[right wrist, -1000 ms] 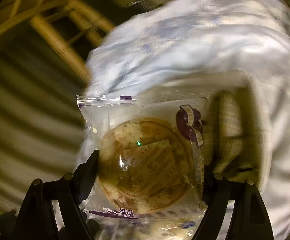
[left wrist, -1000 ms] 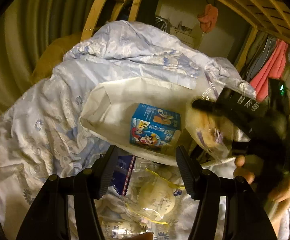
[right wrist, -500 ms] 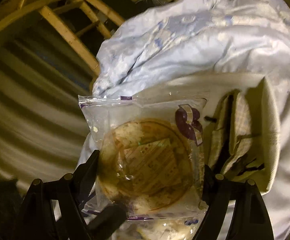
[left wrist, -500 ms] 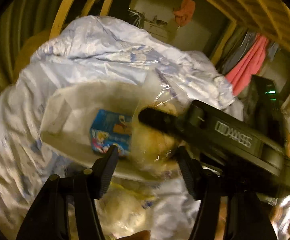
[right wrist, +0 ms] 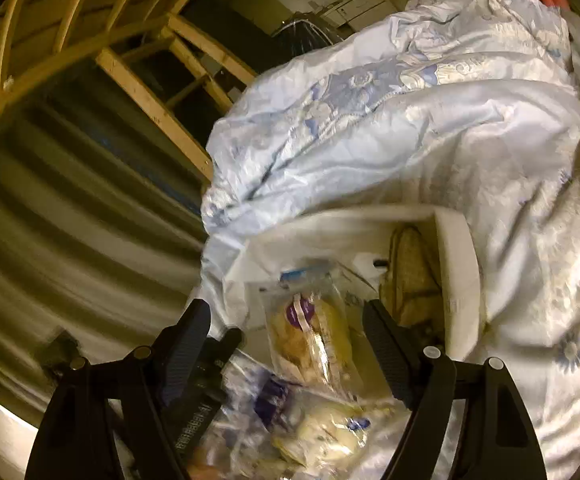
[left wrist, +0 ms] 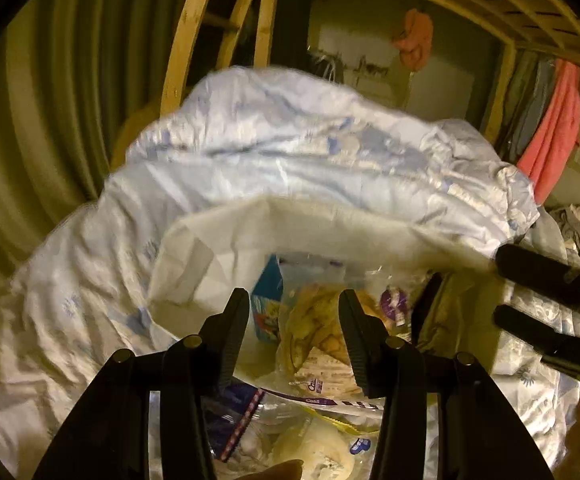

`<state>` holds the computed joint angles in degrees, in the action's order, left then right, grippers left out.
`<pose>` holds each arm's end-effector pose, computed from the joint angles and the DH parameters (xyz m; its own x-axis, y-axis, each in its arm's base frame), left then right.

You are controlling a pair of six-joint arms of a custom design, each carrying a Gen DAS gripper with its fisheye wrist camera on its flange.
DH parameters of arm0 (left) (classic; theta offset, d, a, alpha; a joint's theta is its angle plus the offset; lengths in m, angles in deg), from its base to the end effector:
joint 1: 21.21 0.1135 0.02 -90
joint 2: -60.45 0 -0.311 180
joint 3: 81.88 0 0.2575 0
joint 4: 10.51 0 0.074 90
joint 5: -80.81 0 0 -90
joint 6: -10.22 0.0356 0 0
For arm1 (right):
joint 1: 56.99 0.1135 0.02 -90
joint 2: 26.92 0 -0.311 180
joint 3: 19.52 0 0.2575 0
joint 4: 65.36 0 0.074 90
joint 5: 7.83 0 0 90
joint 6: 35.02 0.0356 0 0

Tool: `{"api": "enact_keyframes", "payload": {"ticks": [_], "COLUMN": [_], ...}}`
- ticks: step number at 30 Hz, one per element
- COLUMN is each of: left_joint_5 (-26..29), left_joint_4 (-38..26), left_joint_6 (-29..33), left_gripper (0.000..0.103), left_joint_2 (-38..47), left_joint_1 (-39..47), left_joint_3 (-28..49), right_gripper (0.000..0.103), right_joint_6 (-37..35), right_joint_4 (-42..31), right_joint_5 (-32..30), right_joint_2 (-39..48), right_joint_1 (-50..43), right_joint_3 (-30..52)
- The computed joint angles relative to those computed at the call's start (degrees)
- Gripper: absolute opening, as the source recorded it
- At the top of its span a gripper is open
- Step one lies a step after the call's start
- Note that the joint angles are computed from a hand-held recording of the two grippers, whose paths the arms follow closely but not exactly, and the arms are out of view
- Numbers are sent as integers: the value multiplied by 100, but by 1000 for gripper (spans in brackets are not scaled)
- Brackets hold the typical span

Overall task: Organize objects
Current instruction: 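Carry the bread bun into the basket and open the right gripper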

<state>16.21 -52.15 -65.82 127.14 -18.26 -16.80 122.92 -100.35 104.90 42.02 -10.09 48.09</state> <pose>0.2321 -0.0033 0.3191 -0.6000 0.1873 -0.7778 0.4228 0.8996 -0.1095 0.1821 0.1744 0.3345 -0.5790 0.6323 -0.5147 0.2020 0.7229 0.6608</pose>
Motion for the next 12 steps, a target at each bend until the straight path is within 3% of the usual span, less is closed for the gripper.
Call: {"api": "enact_keyframes", "payload": {"ticks": [6,12], "left_joint_5": [760,510], "left_joint_4": [-599,-1336], "left_joint_6": [488,1063], "left_gripper": [46,46], "left_joint_2": [-472,-735], "left_joint_1": [737,992], "left_joint_3": [250,613], "right_gripper": [78,78], "right_joint_6": [183,247], "right_joint_4": [-1719,-3223], "right_joint_5": [853,1029], "right_joint_2": [611,1230], "right_joint_1": [803,1273], "right_joint_3": [1106,2487]}}
